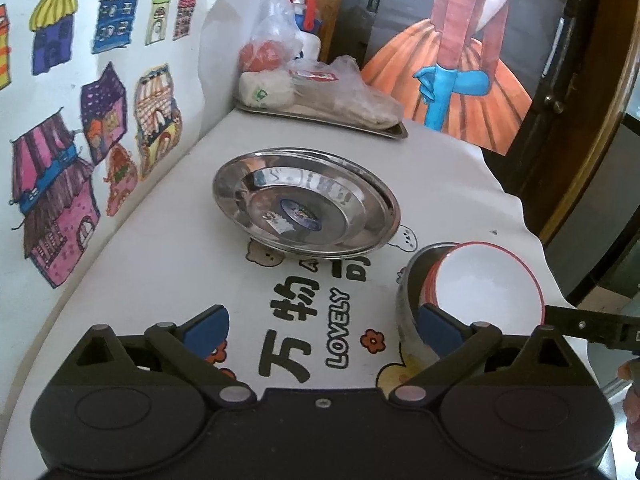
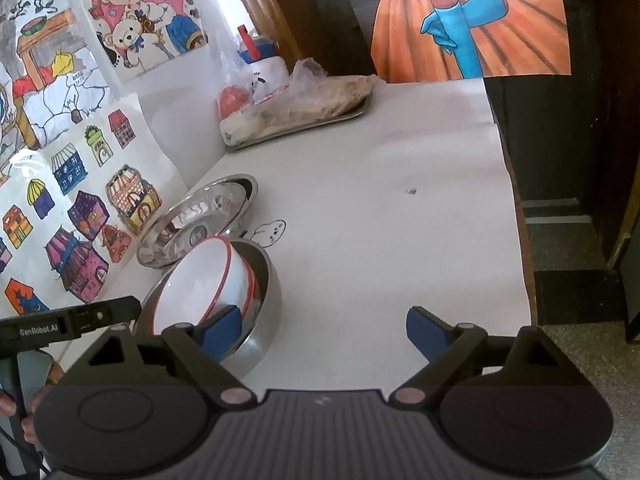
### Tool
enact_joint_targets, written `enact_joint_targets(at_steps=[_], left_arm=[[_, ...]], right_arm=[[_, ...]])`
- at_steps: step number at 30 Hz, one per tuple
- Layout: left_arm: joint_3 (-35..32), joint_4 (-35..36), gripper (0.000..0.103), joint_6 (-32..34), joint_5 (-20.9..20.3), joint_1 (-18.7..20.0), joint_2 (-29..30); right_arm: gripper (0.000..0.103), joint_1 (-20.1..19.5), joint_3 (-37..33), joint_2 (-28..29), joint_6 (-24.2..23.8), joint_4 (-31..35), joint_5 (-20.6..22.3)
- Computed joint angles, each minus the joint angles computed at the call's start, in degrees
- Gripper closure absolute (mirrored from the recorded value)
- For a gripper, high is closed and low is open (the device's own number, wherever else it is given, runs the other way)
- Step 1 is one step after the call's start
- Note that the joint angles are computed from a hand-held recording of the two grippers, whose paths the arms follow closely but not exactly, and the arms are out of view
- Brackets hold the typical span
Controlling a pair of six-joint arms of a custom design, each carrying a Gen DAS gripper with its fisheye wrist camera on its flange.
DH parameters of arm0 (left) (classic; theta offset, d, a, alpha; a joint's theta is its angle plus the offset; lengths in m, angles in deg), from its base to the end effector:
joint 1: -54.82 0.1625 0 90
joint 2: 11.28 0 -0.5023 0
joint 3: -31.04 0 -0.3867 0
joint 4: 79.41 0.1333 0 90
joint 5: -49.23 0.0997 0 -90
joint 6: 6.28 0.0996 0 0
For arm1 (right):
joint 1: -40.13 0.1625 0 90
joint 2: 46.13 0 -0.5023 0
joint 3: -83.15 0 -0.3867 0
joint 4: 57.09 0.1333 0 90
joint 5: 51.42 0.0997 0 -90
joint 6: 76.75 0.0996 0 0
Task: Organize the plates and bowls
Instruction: 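Move both tools to the steel bowl rim and close them on it, then lift the steel bowl holding the white bowls with both tools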
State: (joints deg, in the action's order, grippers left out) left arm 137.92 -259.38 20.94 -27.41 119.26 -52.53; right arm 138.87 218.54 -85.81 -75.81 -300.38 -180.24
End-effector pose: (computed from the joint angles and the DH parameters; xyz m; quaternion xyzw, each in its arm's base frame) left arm -0.1472 -0.6701 0.0942 0.4096 0.8806 -0.2077 0.1167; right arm 0.1410 -0.4509 0.1410 -0.1035 -0.8356 0.4772 0.2519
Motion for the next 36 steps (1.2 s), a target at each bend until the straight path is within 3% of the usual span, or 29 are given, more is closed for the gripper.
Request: enact_joint_targets(at_steps=[12,19,25,33,36], left_arm=[[-0.9,5.8,0.025,0.5,-1.1,-0.5,-0.4],[-2.0,11.0,0.054,-0.4,-0.9,-1.5,-0.7],[-2.6,13.5,0.068,-1.3,-1.1,-1.9,-0.9],[-3.6,16.4,0.087,-2.5,-2.4,-2.0,-0.9],[-3.0,15.5,0.089,-1.4,-1.2,-2.7,-0.9]], right_arm=[[0.015,0.2,0.2,-1.3,2.2,3.9,0.4],[0.023,0.8,-0.7,-4.0,6.2,12.5,-0.1],[0.032,1.1,-1.8,-5.7,8.7,18.8,0.0],[0.054,-0.6,-0.8,-8.7,13.3,22.9,5.9],[0.065,-0.7,-1.2,-9.5,14.3,24.8,7.0]])
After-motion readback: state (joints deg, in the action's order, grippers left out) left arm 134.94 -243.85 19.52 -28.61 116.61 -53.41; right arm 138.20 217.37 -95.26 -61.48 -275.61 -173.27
